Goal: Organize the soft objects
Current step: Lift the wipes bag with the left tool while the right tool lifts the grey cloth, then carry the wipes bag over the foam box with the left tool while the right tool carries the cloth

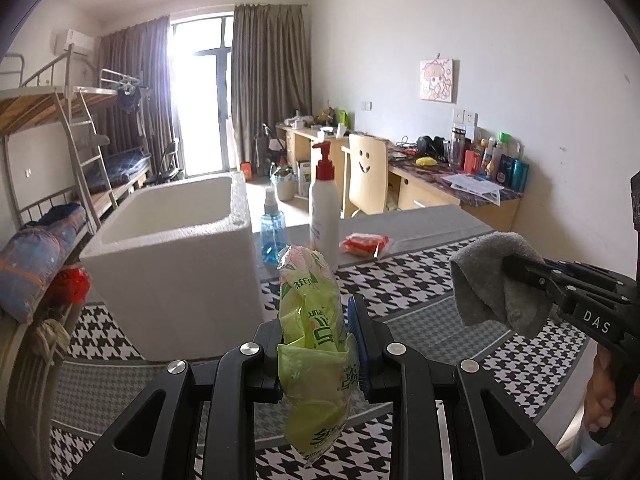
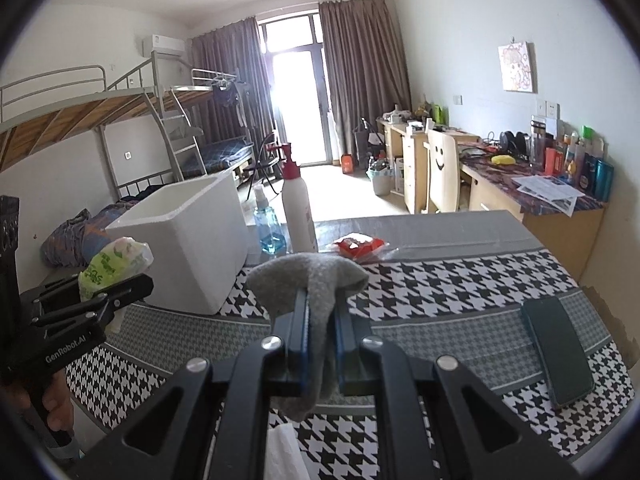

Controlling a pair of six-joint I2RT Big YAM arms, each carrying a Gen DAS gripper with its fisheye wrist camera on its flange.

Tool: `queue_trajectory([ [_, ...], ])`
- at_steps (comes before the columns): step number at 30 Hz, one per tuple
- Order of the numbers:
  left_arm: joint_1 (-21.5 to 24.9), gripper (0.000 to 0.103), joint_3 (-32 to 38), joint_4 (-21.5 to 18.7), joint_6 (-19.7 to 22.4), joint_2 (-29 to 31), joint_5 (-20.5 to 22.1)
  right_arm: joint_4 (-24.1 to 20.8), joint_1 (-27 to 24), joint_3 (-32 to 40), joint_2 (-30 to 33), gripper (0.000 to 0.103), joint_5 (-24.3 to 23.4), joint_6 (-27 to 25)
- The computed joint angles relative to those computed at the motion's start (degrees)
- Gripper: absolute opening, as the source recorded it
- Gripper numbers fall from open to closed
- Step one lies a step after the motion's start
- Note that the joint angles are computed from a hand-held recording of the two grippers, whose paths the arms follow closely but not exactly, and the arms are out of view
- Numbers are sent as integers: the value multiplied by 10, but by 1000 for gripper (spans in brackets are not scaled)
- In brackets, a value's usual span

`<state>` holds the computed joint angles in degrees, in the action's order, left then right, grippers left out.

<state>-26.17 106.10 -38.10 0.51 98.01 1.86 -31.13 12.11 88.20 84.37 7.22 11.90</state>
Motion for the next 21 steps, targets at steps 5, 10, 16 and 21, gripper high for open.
queue_trajectory([
  [5, 1, 28, 8, 2, 14, 0, -2, -4, -1, 12, 7, 13, -3, 1],
  [10, 2, 28, 26, -2, 19, 8, 2, -6, -1, 26, 13, 13, -4, 5],
  [16, 4, 28, 49, -9, 24, 20, 15, -9, 3, 42, 20, 13, -1, -2],
  [21, 3, 28, 71, -18, 25, 31, 16, -11, 5, 56, 27, 13, -1, -6],
])
